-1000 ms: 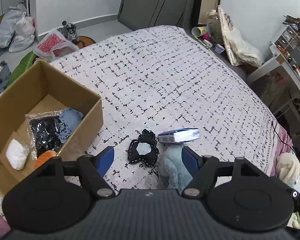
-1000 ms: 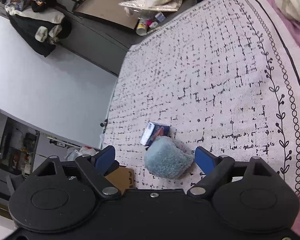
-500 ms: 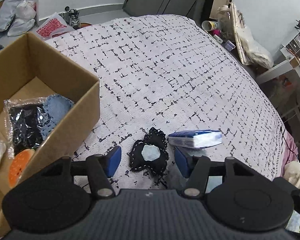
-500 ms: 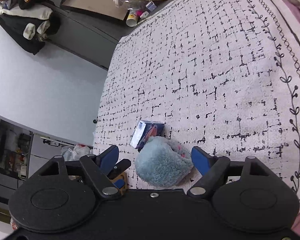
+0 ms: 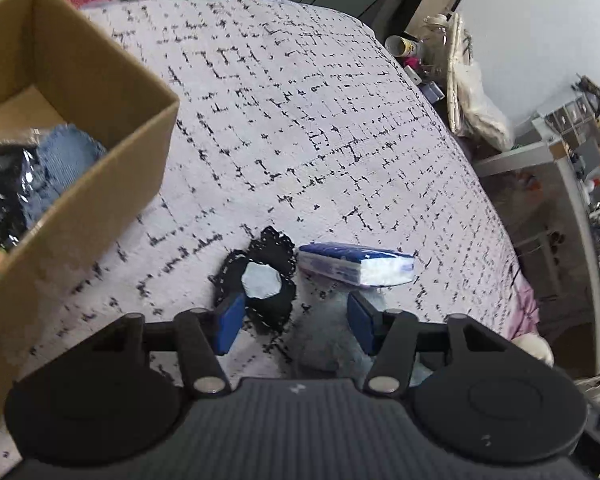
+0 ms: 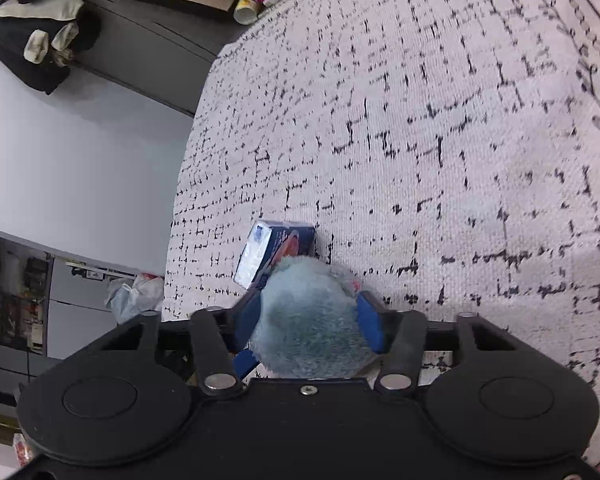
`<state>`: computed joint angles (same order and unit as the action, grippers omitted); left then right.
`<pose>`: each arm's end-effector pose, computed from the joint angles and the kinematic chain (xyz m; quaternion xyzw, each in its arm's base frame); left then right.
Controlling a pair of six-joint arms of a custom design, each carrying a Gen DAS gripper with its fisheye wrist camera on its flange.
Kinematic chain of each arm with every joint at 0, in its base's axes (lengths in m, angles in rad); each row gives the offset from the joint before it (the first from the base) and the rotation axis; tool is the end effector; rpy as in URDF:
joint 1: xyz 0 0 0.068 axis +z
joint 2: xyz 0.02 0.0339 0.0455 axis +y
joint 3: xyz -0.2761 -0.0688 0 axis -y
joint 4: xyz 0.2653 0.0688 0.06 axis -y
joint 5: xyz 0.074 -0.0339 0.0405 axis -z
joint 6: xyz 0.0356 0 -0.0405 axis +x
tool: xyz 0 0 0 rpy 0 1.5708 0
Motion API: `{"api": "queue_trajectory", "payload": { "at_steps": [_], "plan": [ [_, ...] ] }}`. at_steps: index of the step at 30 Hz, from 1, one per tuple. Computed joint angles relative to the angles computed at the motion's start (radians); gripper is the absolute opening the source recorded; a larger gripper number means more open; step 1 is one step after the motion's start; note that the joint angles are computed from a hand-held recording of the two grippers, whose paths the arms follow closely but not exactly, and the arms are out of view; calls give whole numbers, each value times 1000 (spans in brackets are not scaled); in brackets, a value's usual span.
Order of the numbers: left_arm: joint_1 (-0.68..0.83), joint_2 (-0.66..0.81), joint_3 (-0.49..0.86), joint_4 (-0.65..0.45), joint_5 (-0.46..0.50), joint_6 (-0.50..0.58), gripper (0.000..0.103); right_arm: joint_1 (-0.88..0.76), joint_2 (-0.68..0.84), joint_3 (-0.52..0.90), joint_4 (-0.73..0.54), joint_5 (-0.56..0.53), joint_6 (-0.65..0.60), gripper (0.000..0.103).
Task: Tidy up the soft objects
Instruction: 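Close the right tool on the grey-blue fluffy plush, then carry the grey-blue plush with the right tool over the cardboard box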
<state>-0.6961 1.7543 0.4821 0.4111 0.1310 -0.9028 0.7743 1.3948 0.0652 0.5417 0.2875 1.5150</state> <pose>0.2096 -0.1812 0.0661 -0.0739 0.9330 -0.2914 0.1977 0.1283 0.1113 0.0654 0.3821 0.8330 0.2891 0.2767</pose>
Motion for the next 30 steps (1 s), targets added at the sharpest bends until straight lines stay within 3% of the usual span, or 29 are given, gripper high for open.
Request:
{"api": "queue_trajectory", "payload": {
  "at_steps": [1,4,10,14,19,30],
  "plan": [
    [7,11,1,14,15,-9,45,-3,28,4,20,-4,8,38],
    [24,25,2,40,56,-28,38,1,72,8,56,3,19,36],
    [46,32,-22,113,129,-70,38,-2,117,26,93,-10,10,31],
    [22,8,-34,119,134,-85,37,-4,168,-1,244,-59,19,23],
    [4,-63,-60,98,93,-99,32,22,90,-8,187,-32,13,23],
    [-23,-300,-86,-88,6,-63,31,105,-164,-11,-2,33,3,23]
  ]
}}
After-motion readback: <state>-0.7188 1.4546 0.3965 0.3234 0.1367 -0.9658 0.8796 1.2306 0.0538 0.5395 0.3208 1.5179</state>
